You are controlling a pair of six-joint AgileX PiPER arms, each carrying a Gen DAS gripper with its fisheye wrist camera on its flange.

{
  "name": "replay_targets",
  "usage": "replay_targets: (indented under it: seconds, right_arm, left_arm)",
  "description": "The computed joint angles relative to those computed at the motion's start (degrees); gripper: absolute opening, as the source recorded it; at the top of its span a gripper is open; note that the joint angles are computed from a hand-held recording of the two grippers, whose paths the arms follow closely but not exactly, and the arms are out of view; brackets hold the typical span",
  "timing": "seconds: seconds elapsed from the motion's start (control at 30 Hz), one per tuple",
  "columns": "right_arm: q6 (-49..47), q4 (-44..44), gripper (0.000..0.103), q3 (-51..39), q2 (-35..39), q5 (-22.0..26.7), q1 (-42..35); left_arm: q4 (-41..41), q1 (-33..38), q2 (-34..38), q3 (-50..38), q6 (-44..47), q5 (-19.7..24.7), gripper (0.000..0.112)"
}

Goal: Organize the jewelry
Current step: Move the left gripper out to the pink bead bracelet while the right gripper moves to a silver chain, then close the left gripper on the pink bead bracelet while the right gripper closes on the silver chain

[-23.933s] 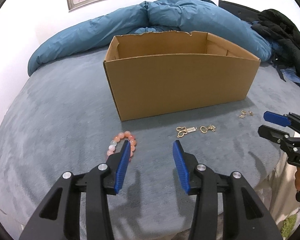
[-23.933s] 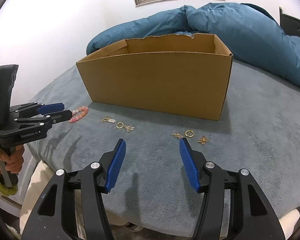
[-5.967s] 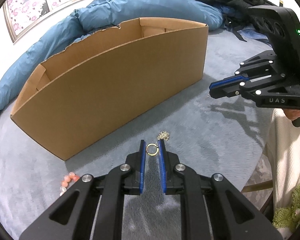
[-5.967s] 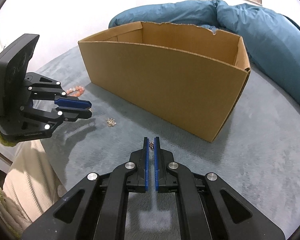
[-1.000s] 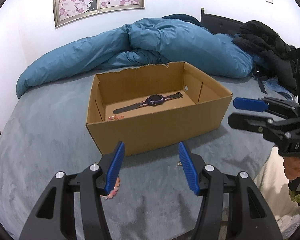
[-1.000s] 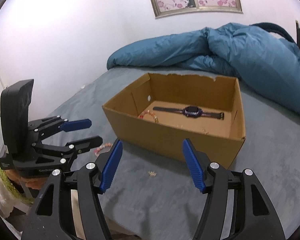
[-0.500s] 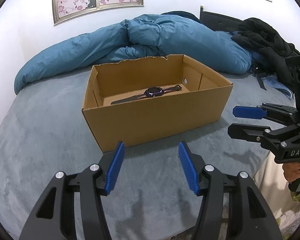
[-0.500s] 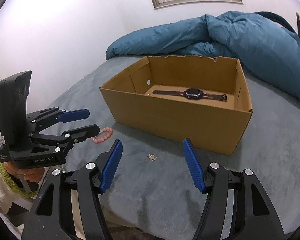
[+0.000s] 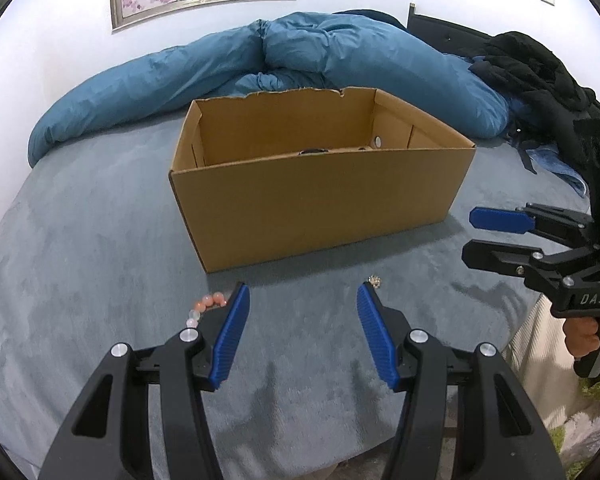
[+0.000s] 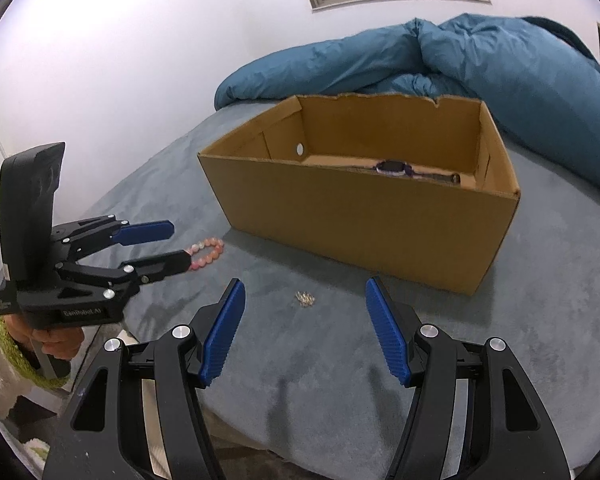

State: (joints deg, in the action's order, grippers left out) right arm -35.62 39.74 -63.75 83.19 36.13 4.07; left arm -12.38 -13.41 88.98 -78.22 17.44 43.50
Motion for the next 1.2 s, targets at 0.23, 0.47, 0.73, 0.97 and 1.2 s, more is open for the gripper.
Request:
replay_targets:
  seconds: [0.23,0.47,0.73,0.97,1.2]
  right_arm:
    - [-1.6,-2.1,0.060,2.2,0.5,0.9,-2.2]
    - [-3.6,-2.9,0.060,2.9,1.8,1.2,-2.6]
    - [-6.9,-0.1,0.060,-0.1,6.3,0.6,-0.6]
    - [-12.1,2.0,0.053,-2.6,9.0,1.4,0.1]
    - [-15.1,-0.2,0.040,-6.5,12.5,3.2,0.8]
  left_arm:
    - [-0.9,1.1,-1.0,2.9,1.2,-1.1,0.054]
    - [-0.1,3.2,-0.4,5.4,3.2,-3.5,0.054]
    - [1.7,4.8,4.4,4.2,4.9,-6.6,0.047]
    - [2.3,5.3,10.1,-1.0,5.6,-3.8,0.027]
    - [3.2,5.6,13.5,-4.3,5.5,-2.6,0.023]
